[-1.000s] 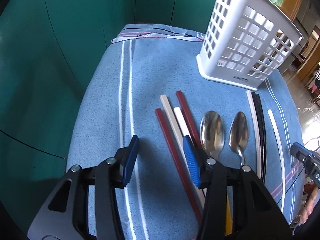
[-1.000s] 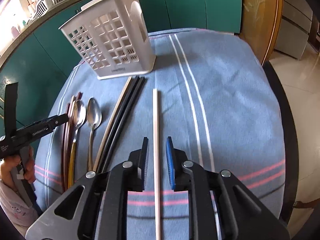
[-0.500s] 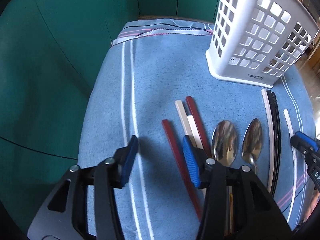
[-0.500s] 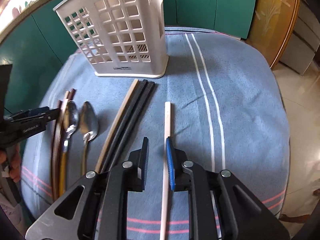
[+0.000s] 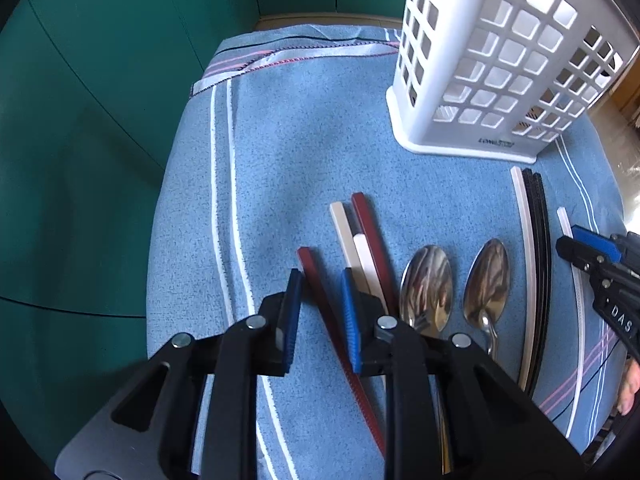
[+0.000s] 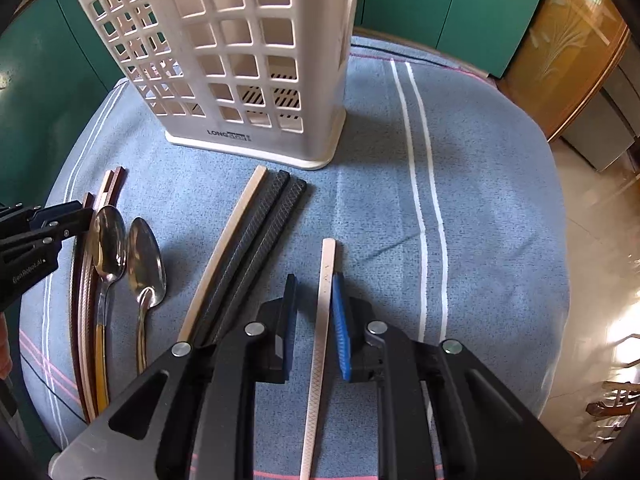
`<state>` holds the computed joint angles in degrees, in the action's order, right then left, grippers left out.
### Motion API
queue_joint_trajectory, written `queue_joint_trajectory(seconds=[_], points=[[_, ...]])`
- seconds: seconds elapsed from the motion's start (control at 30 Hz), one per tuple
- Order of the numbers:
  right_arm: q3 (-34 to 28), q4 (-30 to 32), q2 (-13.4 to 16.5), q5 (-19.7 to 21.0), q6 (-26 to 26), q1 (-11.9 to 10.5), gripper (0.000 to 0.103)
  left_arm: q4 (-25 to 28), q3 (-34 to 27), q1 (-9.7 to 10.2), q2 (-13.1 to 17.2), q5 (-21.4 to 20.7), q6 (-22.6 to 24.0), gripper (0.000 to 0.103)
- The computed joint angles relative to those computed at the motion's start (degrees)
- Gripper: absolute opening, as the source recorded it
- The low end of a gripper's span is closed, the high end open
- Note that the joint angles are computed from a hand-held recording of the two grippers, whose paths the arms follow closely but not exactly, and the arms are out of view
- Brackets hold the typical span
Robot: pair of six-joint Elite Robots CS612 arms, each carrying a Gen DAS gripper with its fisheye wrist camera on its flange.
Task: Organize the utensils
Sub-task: 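Close the left tool on the red chopstick while the right tool holds the beige chopstick, then lift both chopsticks and carry them over the white holder, lowering them in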
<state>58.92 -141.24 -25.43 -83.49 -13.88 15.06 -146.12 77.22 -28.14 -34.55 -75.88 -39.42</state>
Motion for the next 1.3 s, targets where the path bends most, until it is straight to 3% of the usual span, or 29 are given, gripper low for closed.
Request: queue_joint_trajectory(seconds=[0.03, 0.07, 0.1, 0.27, 0.93, 1.3], points=[[-0.6, 1.4, 0.1, 1.0, 0.0, -0.1, 0.017, 0.3, -0.3, 0.15, 0.1, -0.6, 0.1, 0.020], [-1.1, 2.5, 0.2, 2.0, -0.1, -0.3, 0.007, 0.1, -0.4, 0.38, 0.1, -1.5, 0.3, 0.019], [-2.5, 4.2, 0.8, 3.3, 0.2, -0.5, 0.007, -0.4, -0.3, 0.51, 0.2, -2.0, 0.4, 0.012], [-2.1, 3.4, 0.4, 6.5, 0.8, -1.3, 0.007, -5.0, 1.2, 0.65, 0.1, -4.4, -0.3, 0.006], [19.6, -22.5, -13.2, 16.3, 1.0, -2.9, 0.007, -27.8, 13.4, -4.91, -8.2, 5.3, 3.3, 0.006], [25.2, -33.1, -16.9, 20.1, 3.2, -4.1, 0.007, -36.5, 17.4, -6.19, -10.4, 8.3, 3.7, 0.006]])
